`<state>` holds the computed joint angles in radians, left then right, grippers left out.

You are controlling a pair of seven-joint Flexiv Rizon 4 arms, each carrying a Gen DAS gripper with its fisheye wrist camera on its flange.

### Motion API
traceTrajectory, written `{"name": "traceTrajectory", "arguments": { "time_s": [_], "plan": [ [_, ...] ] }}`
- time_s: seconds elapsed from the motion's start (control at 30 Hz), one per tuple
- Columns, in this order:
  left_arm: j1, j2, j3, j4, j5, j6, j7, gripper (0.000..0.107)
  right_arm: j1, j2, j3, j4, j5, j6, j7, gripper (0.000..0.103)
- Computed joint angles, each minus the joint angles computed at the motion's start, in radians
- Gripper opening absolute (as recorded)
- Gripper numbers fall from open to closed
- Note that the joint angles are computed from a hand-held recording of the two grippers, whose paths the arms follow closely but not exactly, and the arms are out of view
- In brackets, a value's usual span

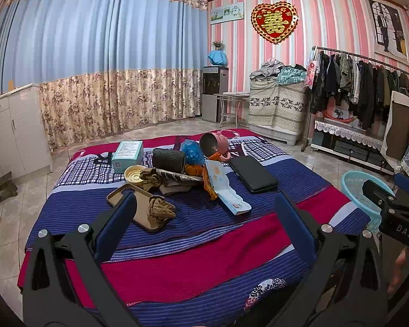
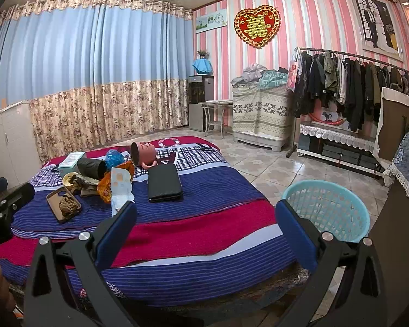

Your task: Collect trash

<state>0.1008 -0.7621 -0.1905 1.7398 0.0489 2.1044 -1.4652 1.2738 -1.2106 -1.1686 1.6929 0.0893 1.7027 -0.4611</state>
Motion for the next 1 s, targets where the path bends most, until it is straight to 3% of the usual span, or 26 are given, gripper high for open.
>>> {"name": "traceTrajectory", "arguments": {
  "time_s": [0.6,1.0],
  "plan": [
    [0.004,0.026,-0.002,0.018,0.006,-0.007,-0.008,0.098,0.006,-0.003,-0.009,0.007,0.006,0.004,-0.003,0.099],
    [0.017,-0.006,-0.009,-0.002,0.013,-0.004,-0.008,0.098,-0.003,0.009,0.002,0.005,0.014,0.010,-0.021,0.099]
  ]
}}
